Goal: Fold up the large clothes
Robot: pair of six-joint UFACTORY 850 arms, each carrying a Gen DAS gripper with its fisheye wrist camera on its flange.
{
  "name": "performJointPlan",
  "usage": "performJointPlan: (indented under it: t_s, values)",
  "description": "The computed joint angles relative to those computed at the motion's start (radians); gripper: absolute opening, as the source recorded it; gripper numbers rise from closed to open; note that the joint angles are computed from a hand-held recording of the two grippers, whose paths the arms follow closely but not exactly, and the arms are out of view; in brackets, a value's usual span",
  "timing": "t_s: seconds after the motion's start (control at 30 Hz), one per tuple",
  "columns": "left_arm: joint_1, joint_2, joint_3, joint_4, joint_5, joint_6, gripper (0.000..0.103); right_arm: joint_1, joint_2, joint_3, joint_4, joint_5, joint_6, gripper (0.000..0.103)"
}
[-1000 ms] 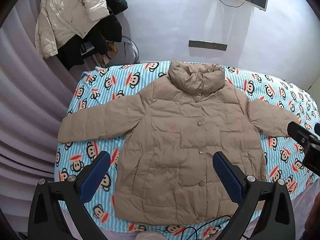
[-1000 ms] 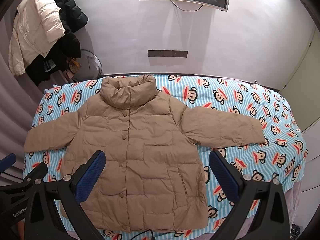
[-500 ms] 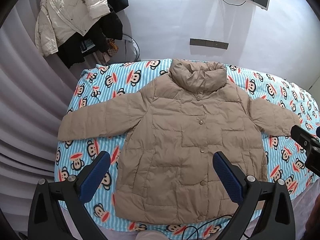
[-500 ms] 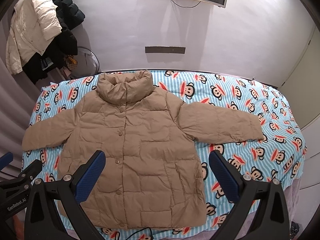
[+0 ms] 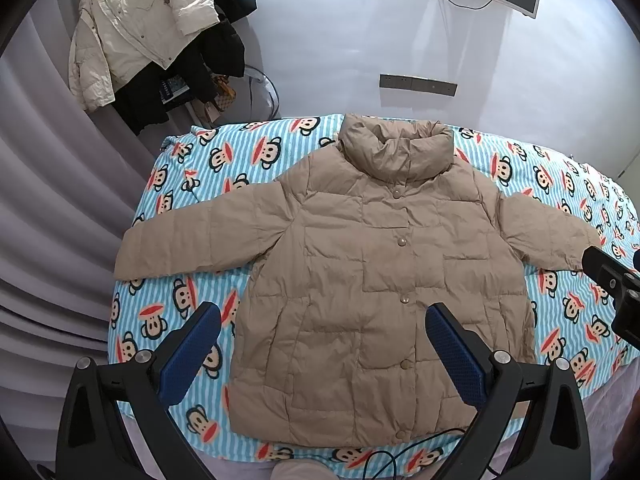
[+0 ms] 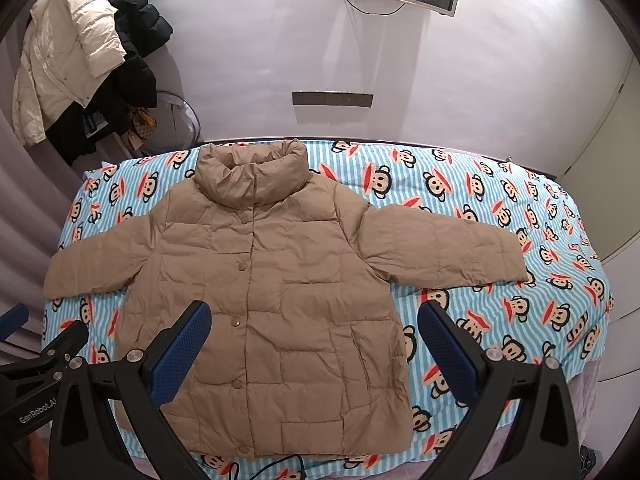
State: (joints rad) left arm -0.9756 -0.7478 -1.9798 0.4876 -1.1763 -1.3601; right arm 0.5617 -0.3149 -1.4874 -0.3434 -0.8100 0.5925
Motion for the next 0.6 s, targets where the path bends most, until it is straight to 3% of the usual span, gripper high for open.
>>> performJointPlan:
  t_s: [0.6]
  values:
    - [0.004, -0.001, -0.003, -0.002, -0.004, 0.007, 0.102, -0.001, -0.002, -0.001, 0.003, 0.001, -0.005, 0.103]
